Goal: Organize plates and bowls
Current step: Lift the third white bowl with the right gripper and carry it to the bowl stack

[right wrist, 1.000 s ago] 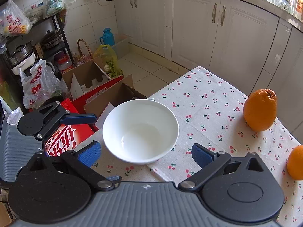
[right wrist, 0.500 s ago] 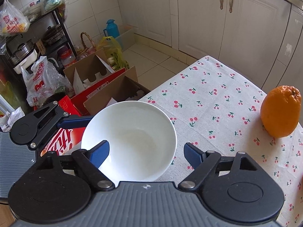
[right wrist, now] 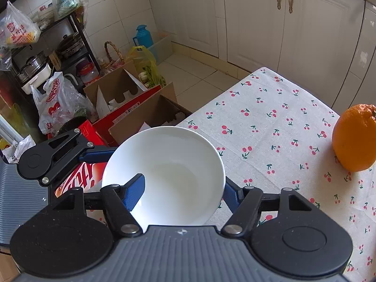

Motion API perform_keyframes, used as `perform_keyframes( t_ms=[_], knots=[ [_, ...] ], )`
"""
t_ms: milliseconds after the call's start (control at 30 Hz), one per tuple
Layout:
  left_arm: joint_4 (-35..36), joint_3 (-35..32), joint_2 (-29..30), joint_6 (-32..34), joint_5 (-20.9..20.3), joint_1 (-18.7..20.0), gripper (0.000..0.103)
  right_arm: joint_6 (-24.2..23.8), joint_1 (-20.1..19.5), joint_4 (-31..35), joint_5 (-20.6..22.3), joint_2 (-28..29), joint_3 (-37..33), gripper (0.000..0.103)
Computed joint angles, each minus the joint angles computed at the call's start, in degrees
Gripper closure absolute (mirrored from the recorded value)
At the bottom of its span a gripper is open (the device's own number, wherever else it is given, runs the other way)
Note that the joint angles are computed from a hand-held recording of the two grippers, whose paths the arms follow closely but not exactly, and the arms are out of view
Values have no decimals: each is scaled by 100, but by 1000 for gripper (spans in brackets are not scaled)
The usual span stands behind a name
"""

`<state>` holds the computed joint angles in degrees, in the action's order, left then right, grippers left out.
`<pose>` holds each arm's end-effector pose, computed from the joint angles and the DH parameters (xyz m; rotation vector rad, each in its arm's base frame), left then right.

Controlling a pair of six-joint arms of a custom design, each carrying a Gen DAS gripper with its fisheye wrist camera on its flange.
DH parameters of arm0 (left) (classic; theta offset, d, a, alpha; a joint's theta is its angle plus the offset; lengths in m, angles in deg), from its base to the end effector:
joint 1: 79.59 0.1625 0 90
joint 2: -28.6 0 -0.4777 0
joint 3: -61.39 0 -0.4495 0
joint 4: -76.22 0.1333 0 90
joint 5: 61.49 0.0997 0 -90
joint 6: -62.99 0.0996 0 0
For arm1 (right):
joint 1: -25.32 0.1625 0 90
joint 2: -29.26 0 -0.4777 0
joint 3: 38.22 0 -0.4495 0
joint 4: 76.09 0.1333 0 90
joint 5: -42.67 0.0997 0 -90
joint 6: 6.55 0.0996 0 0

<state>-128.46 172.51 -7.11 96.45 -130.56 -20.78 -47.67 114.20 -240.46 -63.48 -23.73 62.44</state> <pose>-0.1855 -0.6325 -0.0026 1.2554 2.3069 -0.9252 0.0915 -0.7242 0.1710 0.8314 -2.5480 0.4560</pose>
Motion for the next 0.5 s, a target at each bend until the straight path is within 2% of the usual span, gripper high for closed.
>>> perform_keyframes(
  t_ms=[500],
  knots=[
    [31,294,-212,-24,121,-217,10,70,31,46,145,-324,323,28]
  ],
)
